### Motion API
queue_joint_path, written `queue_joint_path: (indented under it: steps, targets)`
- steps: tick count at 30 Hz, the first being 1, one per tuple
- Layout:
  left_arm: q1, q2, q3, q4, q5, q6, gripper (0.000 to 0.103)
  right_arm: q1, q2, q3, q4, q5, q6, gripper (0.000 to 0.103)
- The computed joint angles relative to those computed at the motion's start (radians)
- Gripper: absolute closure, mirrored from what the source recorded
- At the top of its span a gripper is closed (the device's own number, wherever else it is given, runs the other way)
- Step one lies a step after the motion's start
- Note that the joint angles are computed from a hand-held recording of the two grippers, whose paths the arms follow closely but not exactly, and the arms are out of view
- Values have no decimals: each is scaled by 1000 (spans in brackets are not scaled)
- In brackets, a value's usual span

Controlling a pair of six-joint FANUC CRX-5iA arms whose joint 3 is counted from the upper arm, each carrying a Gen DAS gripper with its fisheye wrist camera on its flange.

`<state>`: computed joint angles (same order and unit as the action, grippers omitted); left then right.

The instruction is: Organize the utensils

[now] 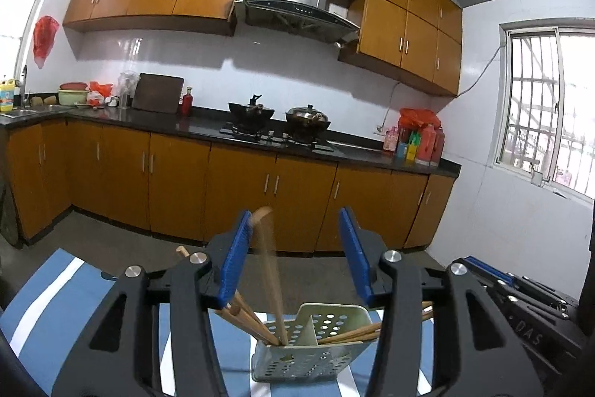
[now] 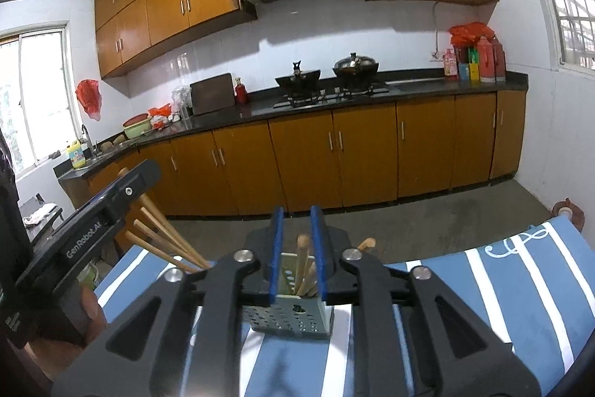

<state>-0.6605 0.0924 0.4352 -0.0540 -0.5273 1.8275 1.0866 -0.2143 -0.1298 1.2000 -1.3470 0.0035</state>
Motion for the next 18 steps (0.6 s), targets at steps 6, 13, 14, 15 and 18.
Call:
queue_joint_path:
  steps: [6, 13, 14, 15, 18]
  targets:
    - [19, -51, -39, 20, 15, 6, 54, 78, -27, -21, 71, -83, -36, 74]
    - [42, -158, -110, -34, -4, 47, 44, 213, -41, -46, 147, -227, -65, 47]
    - [44, -176, -120, -53, -14, 57, 40, 231, -38, -47, 156, -246, -66, 41]
    - [44, -189, -127, -69, -22, 65, 36, 251, -33, -48, 166, -268, -65, 37]
    - [49, -240, -160, -105, -44, 76, 22, 311, -20, -52, 196, -332, -67, 15]
